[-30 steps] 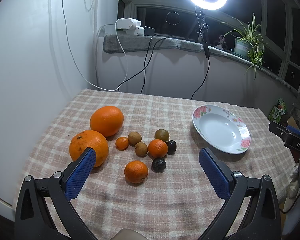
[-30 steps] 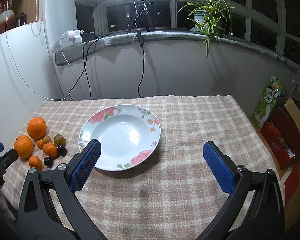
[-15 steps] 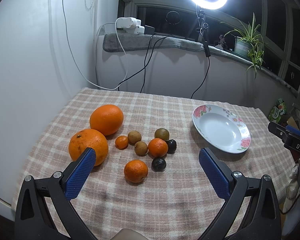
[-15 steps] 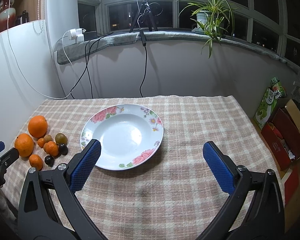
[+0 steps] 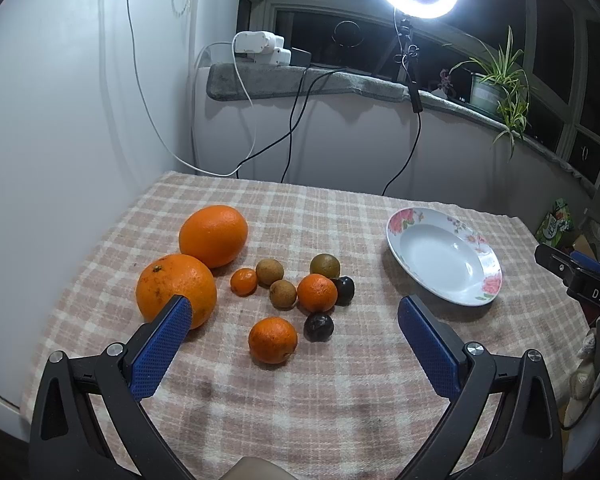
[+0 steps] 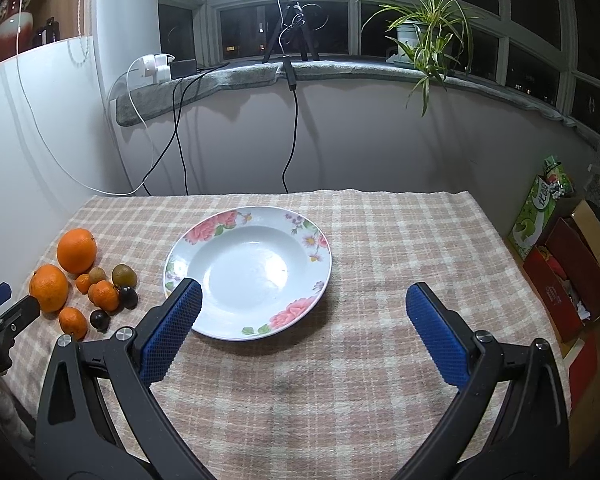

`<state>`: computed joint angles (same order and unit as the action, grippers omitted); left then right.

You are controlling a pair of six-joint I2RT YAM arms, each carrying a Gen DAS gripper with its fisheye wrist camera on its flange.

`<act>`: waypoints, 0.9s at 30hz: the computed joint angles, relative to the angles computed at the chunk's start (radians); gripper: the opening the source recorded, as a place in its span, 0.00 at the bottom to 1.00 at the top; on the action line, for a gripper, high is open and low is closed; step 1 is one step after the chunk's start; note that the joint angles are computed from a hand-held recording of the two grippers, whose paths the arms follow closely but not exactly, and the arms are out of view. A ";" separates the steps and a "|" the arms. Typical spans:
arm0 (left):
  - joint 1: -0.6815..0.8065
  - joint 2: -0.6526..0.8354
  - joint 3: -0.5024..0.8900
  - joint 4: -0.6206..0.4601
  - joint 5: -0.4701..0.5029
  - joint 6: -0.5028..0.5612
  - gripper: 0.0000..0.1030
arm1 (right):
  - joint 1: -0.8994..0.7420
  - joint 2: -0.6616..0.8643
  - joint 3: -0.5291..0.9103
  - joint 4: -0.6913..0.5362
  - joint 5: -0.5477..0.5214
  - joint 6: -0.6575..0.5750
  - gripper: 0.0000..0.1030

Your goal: Organize fruits

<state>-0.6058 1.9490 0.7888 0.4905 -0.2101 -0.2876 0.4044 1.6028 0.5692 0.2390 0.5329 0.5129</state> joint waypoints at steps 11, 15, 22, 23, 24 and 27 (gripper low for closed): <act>0.026 0.020 0.007 -0.012 0.028 -0.010 0.99 | -0.001 0.023 0.026 -0.007 -0.006 -0.008 1.00; 0.055 0.021 -0.005 0.004 0.069 -0.016 0.99 | -0.002 0.052 0.050 -0.007 -0.010 -0.019 1.00; 0.119 0.026 -0.017 0.020 0.137 -0.023 0.92 | -0.004 0.112 0.103 0.011 -0.053 -0.059 1.00; 0.128 0.027 -0.019 0.022 0.142 -0.019 0.92 | -0.005 0.124 0.114 0.017 -0.071 -0.069 1.00; 0.138 0.028 -0.020 0.023 0.143 -0.014 0.91 | -0.008 0.135 0.124 0.024 -0.094 -0.077 1.00; 0.181 0.034 -0.021 0.023 0.171 -0.013 0.90 | -0.011 0.167 0.160 0.040 -0.162 -0.098 1.00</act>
<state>-0.4245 1.9828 0.7674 0.5138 -0.0388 -0.3008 0.3933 1.7700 0.7288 0.2790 0.3714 0.4149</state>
